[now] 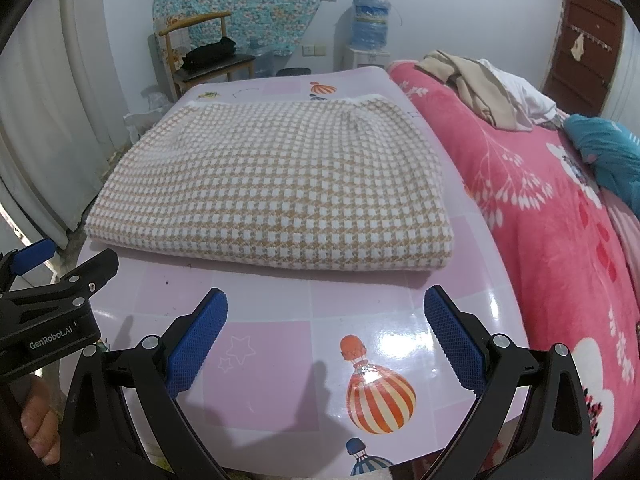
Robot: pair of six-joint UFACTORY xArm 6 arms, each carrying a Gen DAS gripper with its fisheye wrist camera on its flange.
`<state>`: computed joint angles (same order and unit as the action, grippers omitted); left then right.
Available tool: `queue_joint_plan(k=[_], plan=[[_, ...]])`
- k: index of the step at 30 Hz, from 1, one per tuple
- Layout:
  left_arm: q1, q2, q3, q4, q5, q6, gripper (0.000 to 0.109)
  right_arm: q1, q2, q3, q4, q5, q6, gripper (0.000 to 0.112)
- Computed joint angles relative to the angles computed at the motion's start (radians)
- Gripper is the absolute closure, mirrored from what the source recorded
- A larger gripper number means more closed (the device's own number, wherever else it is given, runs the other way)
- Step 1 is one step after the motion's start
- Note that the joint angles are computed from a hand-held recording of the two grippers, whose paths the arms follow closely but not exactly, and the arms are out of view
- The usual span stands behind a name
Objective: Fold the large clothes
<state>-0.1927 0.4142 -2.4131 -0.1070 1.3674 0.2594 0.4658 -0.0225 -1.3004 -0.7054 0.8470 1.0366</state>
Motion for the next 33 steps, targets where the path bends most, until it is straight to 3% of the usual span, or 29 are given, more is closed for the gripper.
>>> queue_joint_plan(k=[33], plan=[[0.002, -0.006, 0.009, -0.002, -0.003, 0.0, 0.011, -0.001, -0.005, 0.005, 0.007, -0.002, -0.013, 0.017]])
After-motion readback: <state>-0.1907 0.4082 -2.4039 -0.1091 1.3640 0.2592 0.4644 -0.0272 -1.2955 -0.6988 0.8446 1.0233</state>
